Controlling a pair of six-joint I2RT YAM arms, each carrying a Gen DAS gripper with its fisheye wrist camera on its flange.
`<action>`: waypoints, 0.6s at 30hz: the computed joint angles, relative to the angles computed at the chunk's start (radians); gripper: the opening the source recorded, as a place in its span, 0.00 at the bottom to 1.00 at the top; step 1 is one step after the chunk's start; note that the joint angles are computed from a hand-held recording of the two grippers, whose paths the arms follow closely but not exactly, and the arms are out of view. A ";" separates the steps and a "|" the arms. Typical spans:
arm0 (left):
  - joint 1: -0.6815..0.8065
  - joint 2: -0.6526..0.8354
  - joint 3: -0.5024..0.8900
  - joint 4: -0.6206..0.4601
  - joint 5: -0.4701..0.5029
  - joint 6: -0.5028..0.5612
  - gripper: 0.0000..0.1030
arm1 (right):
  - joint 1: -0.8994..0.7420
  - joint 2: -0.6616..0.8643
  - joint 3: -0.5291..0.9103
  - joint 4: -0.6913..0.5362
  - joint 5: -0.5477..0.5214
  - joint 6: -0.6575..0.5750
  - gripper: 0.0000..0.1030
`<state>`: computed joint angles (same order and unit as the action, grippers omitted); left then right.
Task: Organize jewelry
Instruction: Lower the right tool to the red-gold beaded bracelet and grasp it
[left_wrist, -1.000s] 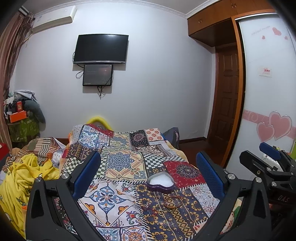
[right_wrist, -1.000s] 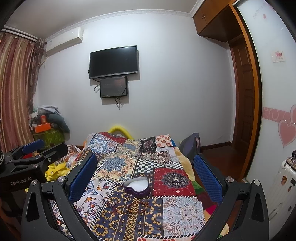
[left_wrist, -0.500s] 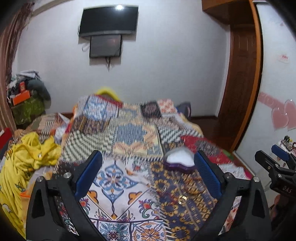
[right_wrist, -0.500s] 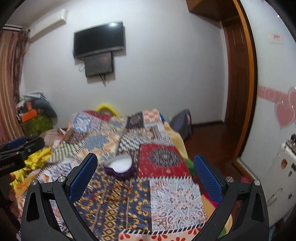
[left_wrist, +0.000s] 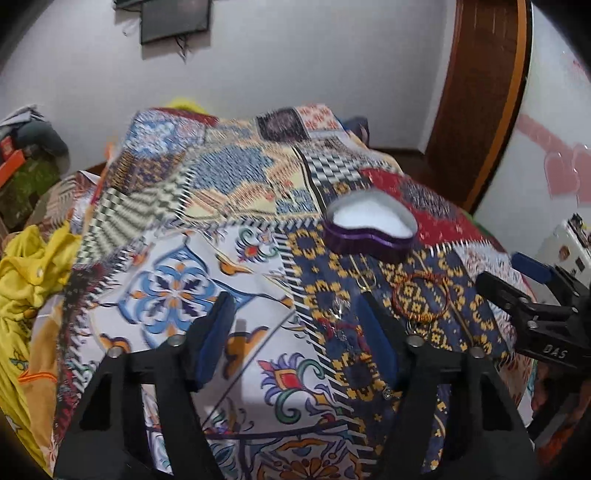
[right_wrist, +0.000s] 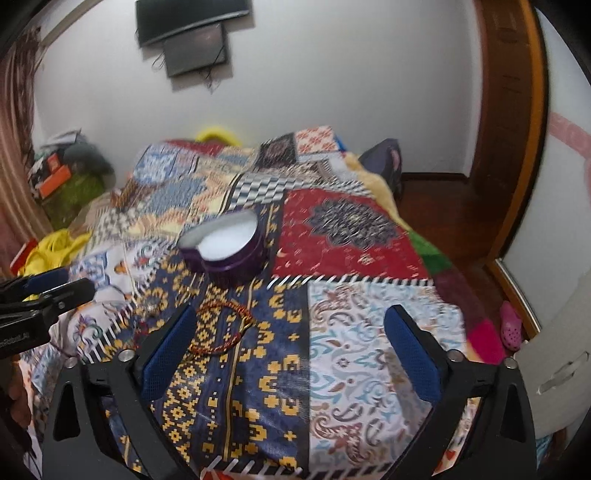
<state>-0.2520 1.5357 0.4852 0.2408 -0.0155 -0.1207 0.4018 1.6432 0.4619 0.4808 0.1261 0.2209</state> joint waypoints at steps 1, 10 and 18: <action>0.000 0.020 0.011 0.002 0.013 0.004 0.57 | 0.004 0.019 0.014 -0.008 -0.014 -0.014 0.86; 0.023 0.160 0.133 -0.062 0.177 0.041 0.38 | 0.004 0.167 0.135 -0.038 -0.107 -0.099 0.55; 0.004 0.259 0.215 -0.119 0.187 0.094 0.28 | -0.014 0.247 0.238 -0.113 -0.151 -0.194 0.43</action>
